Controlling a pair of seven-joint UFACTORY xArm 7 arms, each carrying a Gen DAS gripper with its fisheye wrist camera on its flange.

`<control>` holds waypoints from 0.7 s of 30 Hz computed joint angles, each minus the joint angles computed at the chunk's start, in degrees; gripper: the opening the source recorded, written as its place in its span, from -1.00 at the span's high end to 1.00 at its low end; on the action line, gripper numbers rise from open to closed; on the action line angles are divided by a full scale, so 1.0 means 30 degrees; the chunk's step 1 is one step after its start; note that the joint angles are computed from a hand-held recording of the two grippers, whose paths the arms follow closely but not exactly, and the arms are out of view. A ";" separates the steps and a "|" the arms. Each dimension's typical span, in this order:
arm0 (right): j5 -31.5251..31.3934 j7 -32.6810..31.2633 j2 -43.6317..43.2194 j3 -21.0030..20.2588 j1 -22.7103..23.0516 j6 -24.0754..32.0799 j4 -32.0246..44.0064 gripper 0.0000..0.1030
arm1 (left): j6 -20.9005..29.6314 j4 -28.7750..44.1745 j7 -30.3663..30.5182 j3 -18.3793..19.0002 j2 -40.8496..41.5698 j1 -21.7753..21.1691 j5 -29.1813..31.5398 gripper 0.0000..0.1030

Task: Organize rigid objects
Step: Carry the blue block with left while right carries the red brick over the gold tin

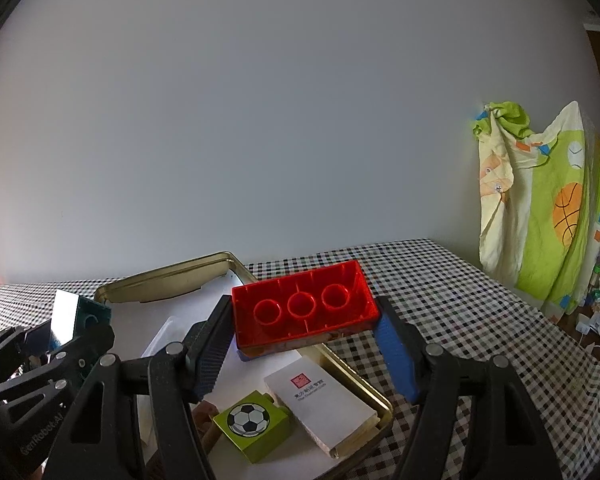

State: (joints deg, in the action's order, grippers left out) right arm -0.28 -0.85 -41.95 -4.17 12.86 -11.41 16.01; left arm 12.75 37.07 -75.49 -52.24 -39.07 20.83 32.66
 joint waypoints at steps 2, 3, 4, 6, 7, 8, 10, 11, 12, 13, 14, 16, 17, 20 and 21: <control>-0.0003 0.0027 0.0045 0.0025 -0.0021 -0.0056 -0.0014 -0.36 | 0.0014 0.0024 -0.0007 -0.0044 0.0068 0.0020 0.0032 0.18; -0.0021 -0.0003 0.0341 -0.0090 -0.0019 -0.0156 0.0165 -0.36 | 0.0015 0.0030 -0.0006 -0.0046 0.0096 0.0014 0.0046 0.18; -0.0023 0.0019 0.0340 -0.0081 -0.0010 -0.0156 0.0152 -0.36 | 0.0001 0.0028 -0.0005 -0.0036 0.0112 0.0005 0.0065 0.18; -0.0040 0.0042 0.0400 -0.0052 -0.0041 -0.0201 0.0161 -0.36 | -0.0046 -0.0048 0.0054 0.0095 0.0106 -0.0104 0.0086 0.18; -0.0052 0.0052 0.0394 -0.0022 -0.0057 -0.0209 0.0147 -0.36 | -0.0034 -0.0028 0.0049 0.0081 0.0123 -0.0099 0.0095 0.18; -0.0049 0.0080 0.0391 0.0011 -0.0081 -0.0191 0.0148 -0.36 | 0.0010 -0.0019 0.0044 0.0095 0.0119 -0.0122 0.0089 0.18; -0.0058 0.0111 0.0430 0.0053 -0.0122 -0.0203 0.0161 -0.36 | 0.0062 -0.0004 0.0026 0.0114 0.0125 -0.0158 0.0099 0.18; -0.0056 0.0134 0.0458 0.0067 -0.0132 -0.0220 0.0175 -0.36 | 0.0086 0.0010 0.0015 0.0114 0.0140 -0.0170 0.0110 0.18; -0.0068 0.0142 0.0490 0.0044 -0.0101 -0.0214 0.0192 -0.36 | 0.0050 -0.0041 0.0051 0.0178 0.0158 -0.0233 0.0138 0.18; -0.0080 0.0150 0.0503 0.0036 -0.0071 -0.0182 0.0195 -0.36 | 0.0173 -0.0012 0.0038 0.0140 0.0193 -0.0249 0.0130 0.18; -0.0086 0.0164 0.0512 0.0077 -0.0076 -0.0122 0.0193 -0.36 | 0.0194 -0.0015 0.0026 0.0133 0.0220 -0.0275 0.0160 0.18; -0.0079 0.0221 0.0480 0.0330 -0.0233 -0.0049 0.0131 -0.36 | 0.0217 0.0036 -0.0002 0.0111 0.0322 -0.0319 0.0222 0.18; -0.0101 0.0206 0.0513 0.0329 -0.0239 -0.0015 0.0164 -0.36 | 0.0211 0.0024 -0.0036 0.0110 0.0314 -0.0340 0.0263 0.18; -0.0128 0.0193 0.0481 0.0334 -0.0234 -0.0016 0.0128 -0.36 | 0.0221 0.0001 -0.0036 0.0149 0.0307 -0.0457 0.0374 0.18; -0.0123 0.0204 0.0487 0.0358 -0.0256 -0.0003 0.0130 -0.36 | 0.0234 -0.0005 -0.0034 0.0166 0.0338 -0.0496 0.0390 0.18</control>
